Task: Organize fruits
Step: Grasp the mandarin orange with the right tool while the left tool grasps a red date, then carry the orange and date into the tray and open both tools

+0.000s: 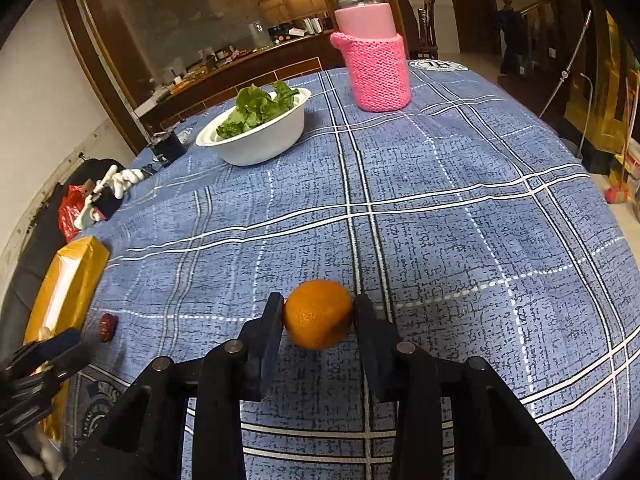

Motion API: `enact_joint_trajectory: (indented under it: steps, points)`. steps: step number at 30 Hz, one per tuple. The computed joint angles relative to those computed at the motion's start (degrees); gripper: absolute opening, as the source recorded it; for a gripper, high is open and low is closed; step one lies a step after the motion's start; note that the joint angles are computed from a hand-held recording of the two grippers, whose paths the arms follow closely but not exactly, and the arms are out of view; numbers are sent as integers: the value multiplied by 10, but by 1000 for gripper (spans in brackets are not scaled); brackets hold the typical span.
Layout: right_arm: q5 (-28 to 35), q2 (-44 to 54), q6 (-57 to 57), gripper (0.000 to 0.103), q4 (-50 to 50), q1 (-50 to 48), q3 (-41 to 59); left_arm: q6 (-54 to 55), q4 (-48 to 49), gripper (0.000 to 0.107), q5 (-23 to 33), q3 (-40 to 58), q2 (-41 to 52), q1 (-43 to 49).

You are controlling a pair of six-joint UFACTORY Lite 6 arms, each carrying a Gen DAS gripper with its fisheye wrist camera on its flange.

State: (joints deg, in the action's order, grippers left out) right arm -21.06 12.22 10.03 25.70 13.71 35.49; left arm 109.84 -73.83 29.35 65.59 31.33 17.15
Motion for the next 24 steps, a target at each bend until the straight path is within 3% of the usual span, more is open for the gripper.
enact_joint_trajectory:
  steps: [7,10,21,24]
  points:
    - [1,-13,106,38,-110,-17,-11,-25,-7,50,-53,46,58,-28]
    - [1,-11,104,38,-109,-12,-7,52,-76,18,-78,27,49,-35]
    - [-30,-13,235,38,-242,-40,-25,-47,17,18,53,20,-9,67]
    - [-42,-22,223,38,-226,-36,-36,-74,52,18,104,34,-19,122]
